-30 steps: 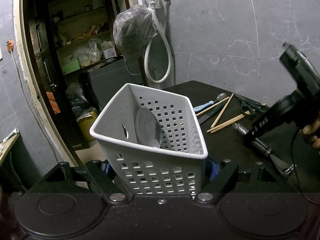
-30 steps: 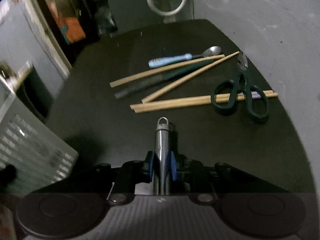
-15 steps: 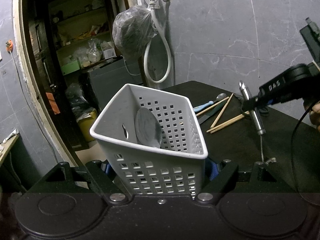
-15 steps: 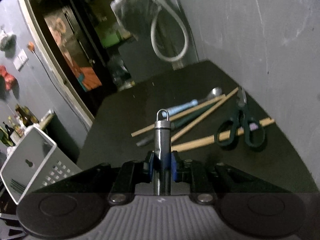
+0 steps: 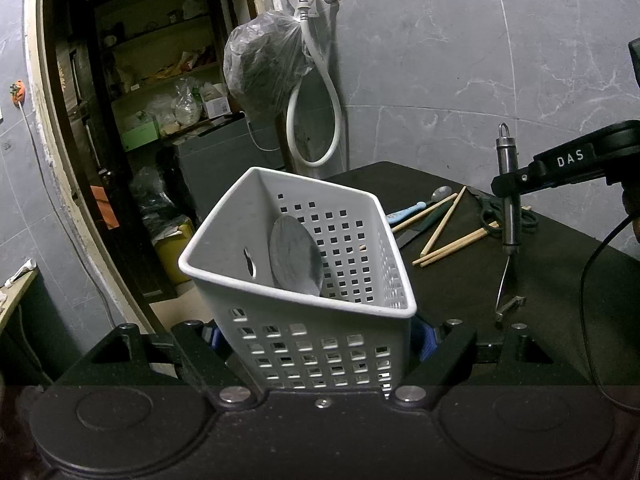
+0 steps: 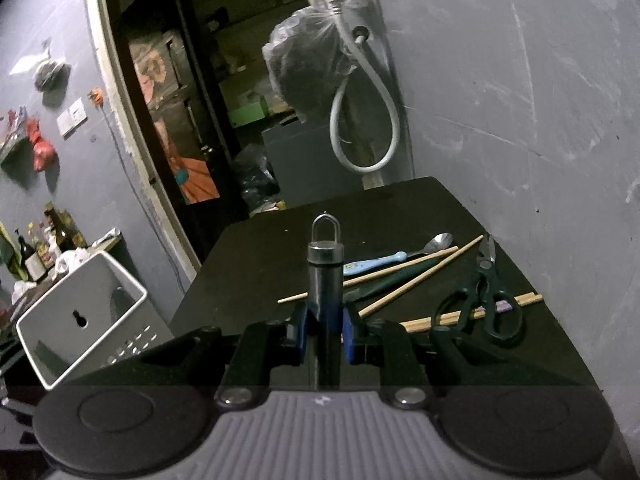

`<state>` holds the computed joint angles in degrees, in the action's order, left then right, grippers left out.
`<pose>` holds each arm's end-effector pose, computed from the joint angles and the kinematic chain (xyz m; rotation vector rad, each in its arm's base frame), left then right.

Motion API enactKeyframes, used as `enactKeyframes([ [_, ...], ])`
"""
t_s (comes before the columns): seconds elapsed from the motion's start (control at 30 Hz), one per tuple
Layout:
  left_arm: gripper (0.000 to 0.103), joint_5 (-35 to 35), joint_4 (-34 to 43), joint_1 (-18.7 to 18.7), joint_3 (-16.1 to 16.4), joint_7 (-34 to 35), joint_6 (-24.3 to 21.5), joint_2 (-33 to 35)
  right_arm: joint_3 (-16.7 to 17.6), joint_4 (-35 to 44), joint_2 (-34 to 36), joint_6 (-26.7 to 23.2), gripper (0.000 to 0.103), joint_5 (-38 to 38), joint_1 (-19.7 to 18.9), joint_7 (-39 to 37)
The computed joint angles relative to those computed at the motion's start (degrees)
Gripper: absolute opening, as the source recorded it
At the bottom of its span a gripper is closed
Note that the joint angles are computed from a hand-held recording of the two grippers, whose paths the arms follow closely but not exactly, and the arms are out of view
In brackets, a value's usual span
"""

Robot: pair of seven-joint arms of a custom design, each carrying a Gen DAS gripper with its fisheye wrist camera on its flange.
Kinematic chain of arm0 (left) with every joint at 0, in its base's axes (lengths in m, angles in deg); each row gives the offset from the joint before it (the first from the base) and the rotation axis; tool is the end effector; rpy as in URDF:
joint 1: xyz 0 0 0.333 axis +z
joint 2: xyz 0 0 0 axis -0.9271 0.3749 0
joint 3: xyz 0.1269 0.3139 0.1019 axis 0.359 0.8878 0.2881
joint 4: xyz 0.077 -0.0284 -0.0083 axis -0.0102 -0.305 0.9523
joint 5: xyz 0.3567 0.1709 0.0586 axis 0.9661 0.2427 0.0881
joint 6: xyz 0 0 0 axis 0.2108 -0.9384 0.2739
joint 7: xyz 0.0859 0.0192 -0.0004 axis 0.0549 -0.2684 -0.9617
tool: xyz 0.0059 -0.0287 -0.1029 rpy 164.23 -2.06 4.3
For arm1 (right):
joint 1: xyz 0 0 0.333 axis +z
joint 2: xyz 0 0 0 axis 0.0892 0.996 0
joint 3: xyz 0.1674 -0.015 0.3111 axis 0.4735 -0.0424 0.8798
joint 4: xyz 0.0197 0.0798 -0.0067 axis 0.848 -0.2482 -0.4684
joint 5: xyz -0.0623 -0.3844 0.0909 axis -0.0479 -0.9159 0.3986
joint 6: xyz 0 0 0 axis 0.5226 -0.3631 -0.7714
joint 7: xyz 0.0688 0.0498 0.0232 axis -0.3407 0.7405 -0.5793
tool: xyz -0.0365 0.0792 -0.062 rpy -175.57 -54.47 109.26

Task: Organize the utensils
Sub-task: 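Lift the cylinder with the right gripper above the basket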

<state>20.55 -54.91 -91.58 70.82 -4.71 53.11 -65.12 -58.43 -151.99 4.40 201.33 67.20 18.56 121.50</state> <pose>0.5207 -0.3714 0.5047 -1.4918 1.5535 -0.6934 0.7002 0.3355 0.4999 -1.7172 1.1340 -0.3159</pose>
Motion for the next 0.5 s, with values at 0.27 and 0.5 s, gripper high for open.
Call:
enactKeyframes([
  [0.27, 0.084, -0.03, -0.17, 0.04, 0.0, 0.04, 0.06, -0.15, 7.88, 2.73, 0.68, 0.27, 0.02, 3.96, -4.21, -9.56],
  [0.5, 0.084, -0.04, 0.28, -0.06, -0.03, 0.03, -0.12, 0.21, 17.8, 9.44, 3.14, -1.15, 0.02, 13.45, -8.08, -25.31],
])
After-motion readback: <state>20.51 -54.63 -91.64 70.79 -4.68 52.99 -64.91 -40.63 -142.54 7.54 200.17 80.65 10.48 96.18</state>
